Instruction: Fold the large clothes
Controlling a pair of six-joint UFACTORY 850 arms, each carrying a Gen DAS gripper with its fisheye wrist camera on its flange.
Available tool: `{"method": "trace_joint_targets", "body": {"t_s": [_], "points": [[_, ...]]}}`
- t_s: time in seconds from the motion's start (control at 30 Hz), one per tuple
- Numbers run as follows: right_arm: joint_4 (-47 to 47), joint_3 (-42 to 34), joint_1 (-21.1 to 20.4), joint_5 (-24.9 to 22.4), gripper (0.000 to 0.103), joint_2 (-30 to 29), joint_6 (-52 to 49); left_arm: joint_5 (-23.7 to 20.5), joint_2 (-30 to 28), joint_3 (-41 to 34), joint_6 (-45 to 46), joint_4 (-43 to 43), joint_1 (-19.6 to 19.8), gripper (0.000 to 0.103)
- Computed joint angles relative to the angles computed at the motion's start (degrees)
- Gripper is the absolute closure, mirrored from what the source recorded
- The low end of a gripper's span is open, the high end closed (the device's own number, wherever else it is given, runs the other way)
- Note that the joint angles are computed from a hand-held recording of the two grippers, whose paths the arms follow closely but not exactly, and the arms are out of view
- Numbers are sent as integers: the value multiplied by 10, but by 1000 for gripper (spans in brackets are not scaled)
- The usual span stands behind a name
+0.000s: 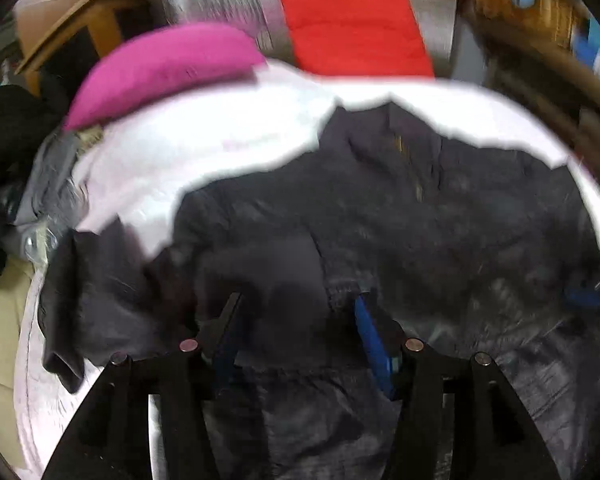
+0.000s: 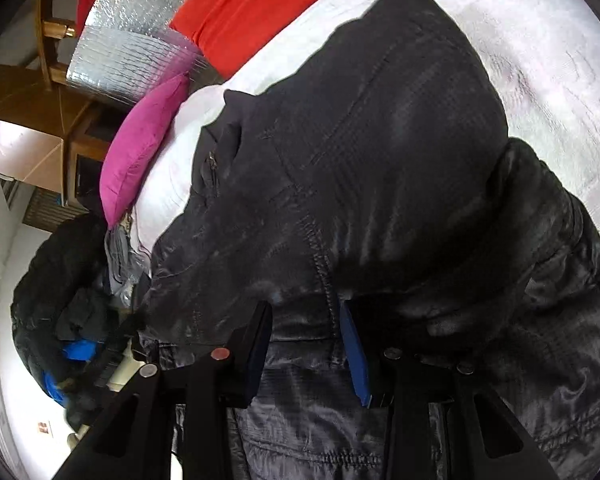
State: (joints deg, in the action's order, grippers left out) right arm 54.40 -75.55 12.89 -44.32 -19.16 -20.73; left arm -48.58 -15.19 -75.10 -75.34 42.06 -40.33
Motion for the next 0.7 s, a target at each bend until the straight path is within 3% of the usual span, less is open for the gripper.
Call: {"method": "trace_joint_targets", "body": {"t_s": [0.1, 0.23, 0.33, 0.37, 0.43, 0.5, 0.57, 0.7], "points": [[38, 15, -5, 15, 64, 21, -45, -8, -33, -18, 42, -69, 13, 46], [-16, 5, 0, 16, 64, 16, -13, 8, -11, -1, 25, -60, 10, 46], [-2, -2, -2, 1, 62, 2, -1, 18, 49, 41, -26, -8, -5, 43], [5, -4, -4, -3, 58, 2, -4, 5, 72, 58, -47, 16, -11, 38], [48, 3, -11, -16, 36, 4, -33, -39, 120, 97, -93, 61, -20, 17], [62, 10, -11, -15, 36, 8, -44, -79, 165, 137, -134, 89, -24, 14], [56, 11, -8, -10, 35, 10, -41, -116, 215, 183, -166, 83, -6, 11], [49, 11, -3, -2, 35, 7, -28, -127, 286, 254, -199, 36, 62, 11]]}}
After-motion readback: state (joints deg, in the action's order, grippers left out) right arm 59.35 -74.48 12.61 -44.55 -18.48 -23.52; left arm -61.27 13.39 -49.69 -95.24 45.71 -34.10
